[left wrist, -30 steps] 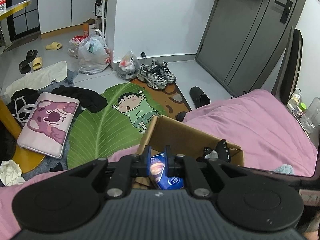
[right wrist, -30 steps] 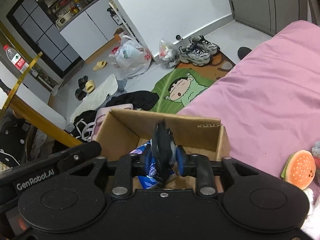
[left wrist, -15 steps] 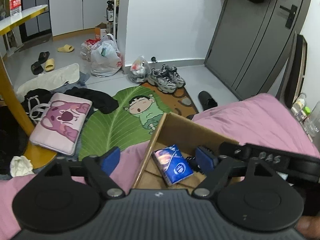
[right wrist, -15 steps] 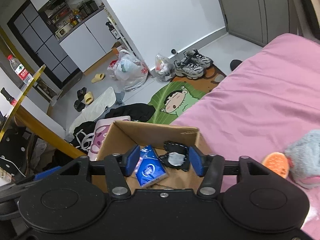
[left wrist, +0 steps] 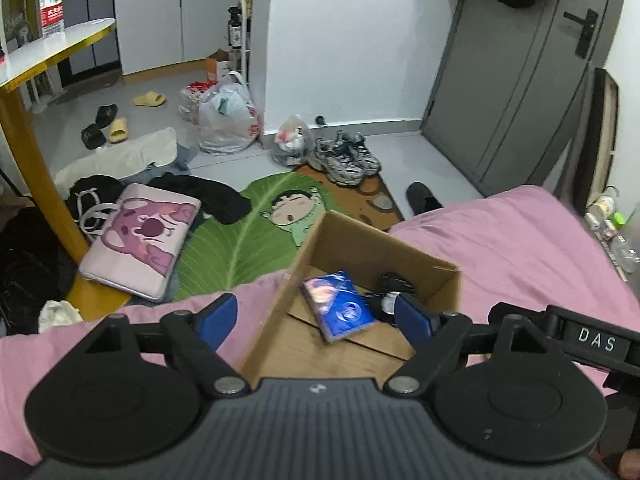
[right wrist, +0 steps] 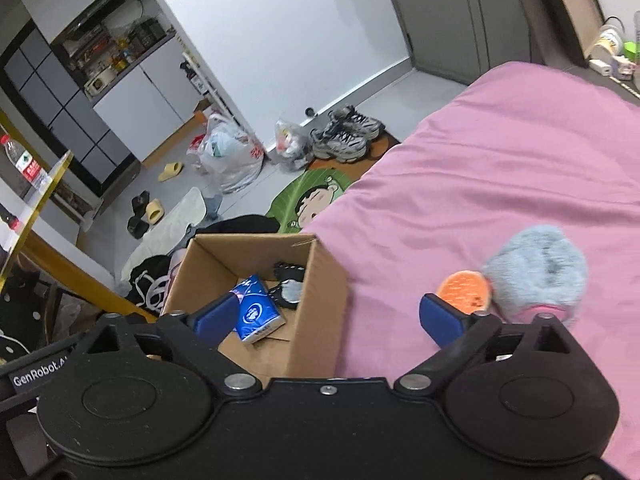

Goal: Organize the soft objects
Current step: 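Open both grippers to drop the tissue pack and black item into the box, then move both grippers back over the remaining items on the bed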

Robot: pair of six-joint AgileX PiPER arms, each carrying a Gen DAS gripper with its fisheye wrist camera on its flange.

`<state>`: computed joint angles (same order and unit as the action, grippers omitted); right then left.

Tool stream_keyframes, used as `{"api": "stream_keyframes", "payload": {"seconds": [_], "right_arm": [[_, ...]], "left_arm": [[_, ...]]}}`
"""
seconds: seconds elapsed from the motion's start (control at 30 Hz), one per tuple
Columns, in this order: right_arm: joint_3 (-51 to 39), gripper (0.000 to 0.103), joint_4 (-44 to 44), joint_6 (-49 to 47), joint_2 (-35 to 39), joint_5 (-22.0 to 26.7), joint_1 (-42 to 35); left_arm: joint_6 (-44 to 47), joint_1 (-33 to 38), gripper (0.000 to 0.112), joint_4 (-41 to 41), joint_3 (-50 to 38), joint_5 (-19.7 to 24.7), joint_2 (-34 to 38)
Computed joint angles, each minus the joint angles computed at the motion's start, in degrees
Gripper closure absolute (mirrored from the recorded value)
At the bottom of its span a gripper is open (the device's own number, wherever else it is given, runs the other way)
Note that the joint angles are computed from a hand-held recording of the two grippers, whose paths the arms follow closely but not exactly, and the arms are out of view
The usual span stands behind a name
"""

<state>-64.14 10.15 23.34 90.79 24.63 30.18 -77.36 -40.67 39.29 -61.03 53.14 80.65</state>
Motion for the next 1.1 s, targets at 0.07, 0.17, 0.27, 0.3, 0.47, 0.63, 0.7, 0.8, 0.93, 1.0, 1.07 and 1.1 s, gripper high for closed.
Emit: {"api": "stream_keyframes", "payload": {"seconds": [0.07,0.17,0.27,0.3,0.47,0.63,0.7,0.8,0.93,1.0,1.07,1.1], "right_arm": [[1.96,0.0,-1.35,0.44,-1.77,-0.41,-0.76],[6.66,0.0,-1.04,-1.14,-4.58,-2.04,-2.64],[10.03,0.0,5.03,-6.05,-6.73,-1.49,-5.64],[11.11,0.0,8.41,-8.64,-7.65,-1.1,-6.91],[14.42,0.0,9.92,-9.04,-11.81,-0.57,-9.84],[16.42,0.0,11.82,-12.26,-14.26,2.0,-12.91],[17.28,0.0,11.55,-12.33,-15.32,2.78,-13.81],[17.76,0.0,10.65,-11.6,-16.98,5.09,-15.54],[17.55,0.0,11.89,-15.41,-19.07,9.09,-18.81],[17.45,0.0,12.17,-17.38,-19.75,11.14,-20.34],[17.42,0.0,12.98,-19.8,-20.47,13.47,-22.04],[17.53,0.0,13.41,-20.96,-20.95,14.33,-22.85]], "left_arm": [[-0.6,-2.29,0.028,0.88,-1.05,2.11,0.23],[-2.05,-5.3,0.028,1.54,-2.21,4.62,0.58],[-2.08,-7.22,0.028,0.78,-3.01,5.41,0.32],[-1.53,-7.73,0.028,0.09,-3.51,5.63,0.27],[0.28,-10.35,0.028,-1.98,-6.31,7.47,1.35],[-2.25,-13.86,0.028,-1.12,-8.0,9.1,2.55],[-2.82,-14.63,0.028,-1.49,-8.44,9.17,2.87],[-3.48,-16.21,0.028,-1.55,-9.39,9.71,3.7],[-3.77,-17.89,0.028,-2.54,-11.07,10.03,5.26],[-3.73,-18.69,0.028,-3.14,-11.67,9.79,5.96],[-3.8,-19.27,0.028,-3.5,-12.06,9.61,6.45],[-4.01,-19.58,0.028,-3.58,-12.29,9.48,6.87]]}}
